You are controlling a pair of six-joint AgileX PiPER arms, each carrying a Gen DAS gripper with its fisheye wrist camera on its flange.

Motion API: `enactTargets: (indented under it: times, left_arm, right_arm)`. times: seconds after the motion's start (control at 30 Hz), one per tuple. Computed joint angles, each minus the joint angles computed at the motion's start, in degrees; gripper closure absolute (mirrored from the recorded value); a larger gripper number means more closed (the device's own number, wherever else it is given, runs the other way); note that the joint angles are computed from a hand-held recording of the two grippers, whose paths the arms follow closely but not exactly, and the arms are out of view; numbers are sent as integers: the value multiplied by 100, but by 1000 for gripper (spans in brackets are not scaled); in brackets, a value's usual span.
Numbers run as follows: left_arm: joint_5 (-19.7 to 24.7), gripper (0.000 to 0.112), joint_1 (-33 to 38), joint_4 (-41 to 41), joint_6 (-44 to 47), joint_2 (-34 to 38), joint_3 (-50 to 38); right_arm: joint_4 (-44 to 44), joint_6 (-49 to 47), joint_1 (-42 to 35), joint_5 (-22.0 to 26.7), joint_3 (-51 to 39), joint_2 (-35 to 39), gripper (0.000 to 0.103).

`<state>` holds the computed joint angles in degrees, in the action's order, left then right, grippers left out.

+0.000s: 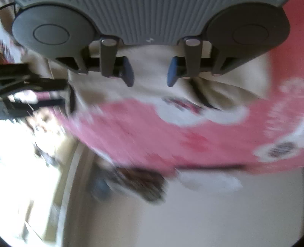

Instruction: Fold clothes

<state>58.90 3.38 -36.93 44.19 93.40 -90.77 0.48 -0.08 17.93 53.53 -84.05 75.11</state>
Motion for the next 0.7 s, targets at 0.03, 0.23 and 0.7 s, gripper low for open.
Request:
enactTargets:
  times: [0.03,0.23,0.7]
  left_arm:
    - [-7,61,-201,212,-39,104,-16]
    - [-572,59,-274,-15,646,-148,648]
    - [-1304,54,-305,-283,659,167,544]
  right_arm:
    - [-109,-197,106,-176,127,91,65]
    - [-183,-924,61,-1331,1292,210,65]
    - [-899,260,-159,-1449,1075,395,65]
